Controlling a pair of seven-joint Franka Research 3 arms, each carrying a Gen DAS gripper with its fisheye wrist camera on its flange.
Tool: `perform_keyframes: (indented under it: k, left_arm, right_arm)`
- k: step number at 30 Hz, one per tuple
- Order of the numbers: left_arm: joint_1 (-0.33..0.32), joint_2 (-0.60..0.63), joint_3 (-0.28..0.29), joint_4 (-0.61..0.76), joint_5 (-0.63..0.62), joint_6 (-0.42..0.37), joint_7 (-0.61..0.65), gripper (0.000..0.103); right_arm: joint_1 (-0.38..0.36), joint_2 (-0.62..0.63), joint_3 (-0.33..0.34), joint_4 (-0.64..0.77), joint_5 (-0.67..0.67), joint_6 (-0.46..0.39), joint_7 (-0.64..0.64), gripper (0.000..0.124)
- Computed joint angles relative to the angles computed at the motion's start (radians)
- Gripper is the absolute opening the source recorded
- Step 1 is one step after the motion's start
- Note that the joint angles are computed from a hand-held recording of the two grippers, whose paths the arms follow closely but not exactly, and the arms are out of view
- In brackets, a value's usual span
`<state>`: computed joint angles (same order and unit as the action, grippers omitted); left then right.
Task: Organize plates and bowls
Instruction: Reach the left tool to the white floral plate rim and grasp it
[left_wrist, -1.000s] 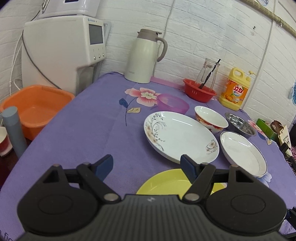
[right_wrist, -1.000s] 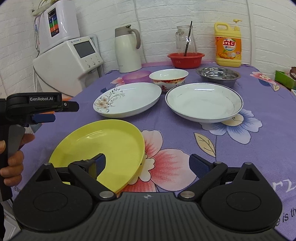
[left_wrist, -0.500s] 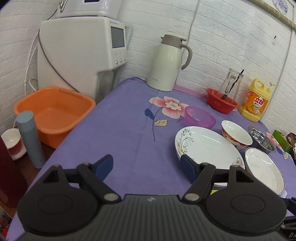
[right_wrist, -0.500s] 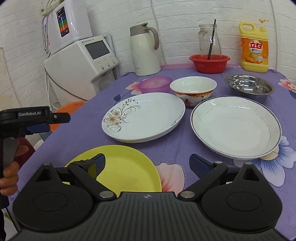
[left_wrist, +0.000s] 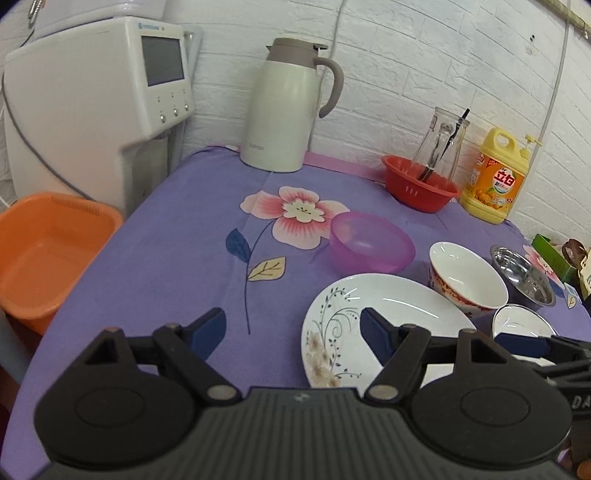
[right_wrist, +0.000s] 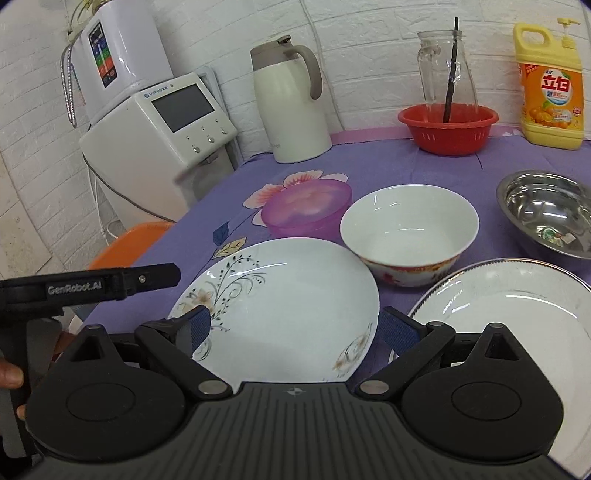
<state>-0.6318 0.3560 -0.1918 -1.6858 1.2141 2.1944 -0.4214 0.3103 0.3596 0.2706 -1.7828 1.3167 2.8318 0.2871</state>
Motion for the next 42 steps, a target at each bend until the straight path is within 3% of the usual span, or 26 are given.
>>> perform_keyframes:
  k: [3, 7, 11, 15, 18, 20, 23, 27, 34, 42]
  left_arm:
    - [0.005, 0.006, 0.004, -0.002, -0.001, 0.009, 0.005, 0.073]
    - [0.025, -0.015, 0.006, -0.044, -0.012, 0.041, -0.025, 0.073]
    - [0.041, -0.040, 0.008, -0.086, 0.013, 0.073, -0.098, 0.073]
    - [0.051, -0.062, 0.000, -0.118, 0.043, 0.083, -0.155, 0.073]
    - [0.059, -0.063, -0.008, -0.118, 0.043, 0.073, -0.153, 0.073]
    - [0.065, -0.056, -0.011, -0.114, 0.035, 0.082, -0.139, 0.073]
    - [0.073, -0.036, -0.013, -0.098, 0.014, 0.110, -0.094, 0.073]
    - [0.065, -0.002, -0.007, -0.065, -0.009, 0.125, -0.014, 0.073]
    - [0.048, 0.019, 0.010, -0.048, -0.067, 0.104, 0.049, 0.072]
    - [0.027, 0.052, 0.019, -0.007, -0.067, 0.102, 0.138, 0.070]
  right_arm:
    - [0.013, 0.070, -0.022, 0.072, -0.127, -0.042, 0.124, 0.103]
    - [0.037, 0.100, -0.023, 0.097, -0.260, 0.016, 0.192, 0.103]
    - [0.017, 0.118, -0.002, 0.114, -0.328, -0.003, 0.263, 0.103]
    - [0.042, 0.123, 0.006, 0.106, -0.403, 0.058, 0.347, 0.103]
    - [-0.011, 0.136, 0.076, 0.121, -0.377, 0.009, 0.273, 0.103]
    - [-0.027, 0.130, 0.096, 0.107, -0.339, 0.028, 0.221, 0.103]
    - [0.007, 0.127, 0.055, 0.095, -0.385, 0.071, 0.259, 0.103]
    - [0.013, 0.127, 0.046, 0.085, -0.449, 0.052, 0.265, 0.103]
    - [0.009, 0.125, 0.059, 0.061, -0.519, 0.087, 0.232, 0.103]
    - [-0.018, 0.123, 0.085, 0.049, -0.510, 0.098, 0.207, 0.103]
